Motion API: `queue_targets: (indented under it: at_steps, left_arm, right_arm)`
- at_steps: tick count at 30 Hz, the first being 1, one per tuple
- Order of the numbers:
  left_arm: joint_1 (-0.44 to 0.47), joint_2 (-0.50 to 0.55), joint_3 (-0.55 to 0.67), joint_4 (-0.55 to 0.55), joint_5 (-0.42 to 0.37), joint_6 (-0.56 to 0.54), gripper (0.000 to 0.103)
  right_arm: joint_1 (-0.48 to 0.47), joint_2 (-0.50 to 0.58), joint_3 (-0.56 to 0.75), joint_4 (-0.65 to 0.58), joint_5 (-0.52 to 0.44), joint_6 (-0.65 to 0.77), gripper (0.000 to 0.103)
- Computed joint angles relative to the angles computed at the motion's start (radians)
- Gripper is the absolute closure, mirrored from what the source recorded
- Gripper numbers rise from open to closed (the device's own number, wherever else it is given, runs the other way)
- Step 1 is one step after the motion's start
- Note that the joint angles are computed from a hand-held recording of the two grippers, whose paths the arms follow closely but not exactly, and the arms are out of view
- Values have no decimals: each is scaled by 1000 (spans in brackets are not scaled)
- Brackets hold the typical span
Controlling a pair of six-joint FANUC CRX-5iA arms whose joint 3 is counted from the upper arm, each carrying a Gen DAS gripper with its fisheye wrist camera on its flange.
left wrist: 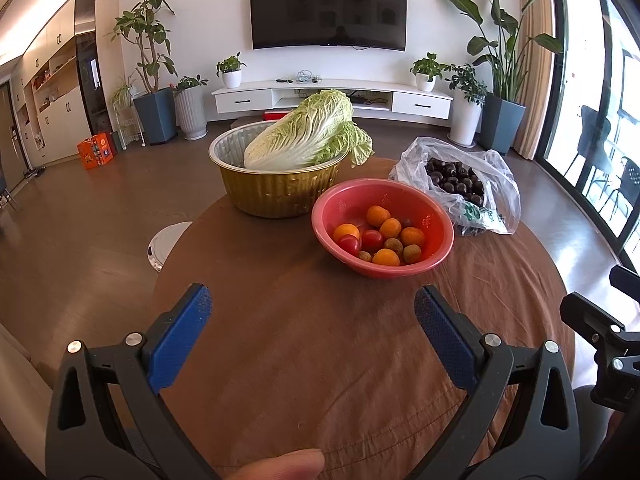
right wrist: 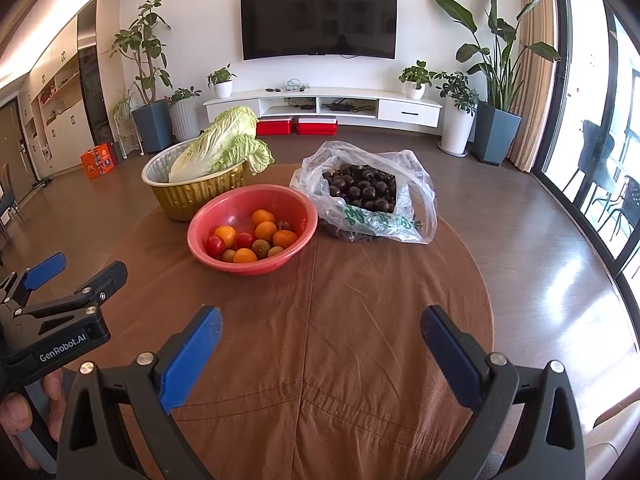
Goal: Organize fruits
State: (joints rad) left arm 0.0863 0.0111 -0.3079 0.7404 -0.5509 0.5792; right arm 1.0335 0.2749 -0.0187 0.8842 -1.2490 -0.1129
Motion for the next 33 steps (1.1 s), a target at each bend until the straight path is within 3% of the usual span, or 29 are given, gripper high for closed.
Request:
queue_targets:
  at_steps: [33]
  left_arm:
    - [10, 35, 40, -26, -70, 32, 0]
  right_arm:
    - [2, -7, -16, -5, 4, -6, 1]
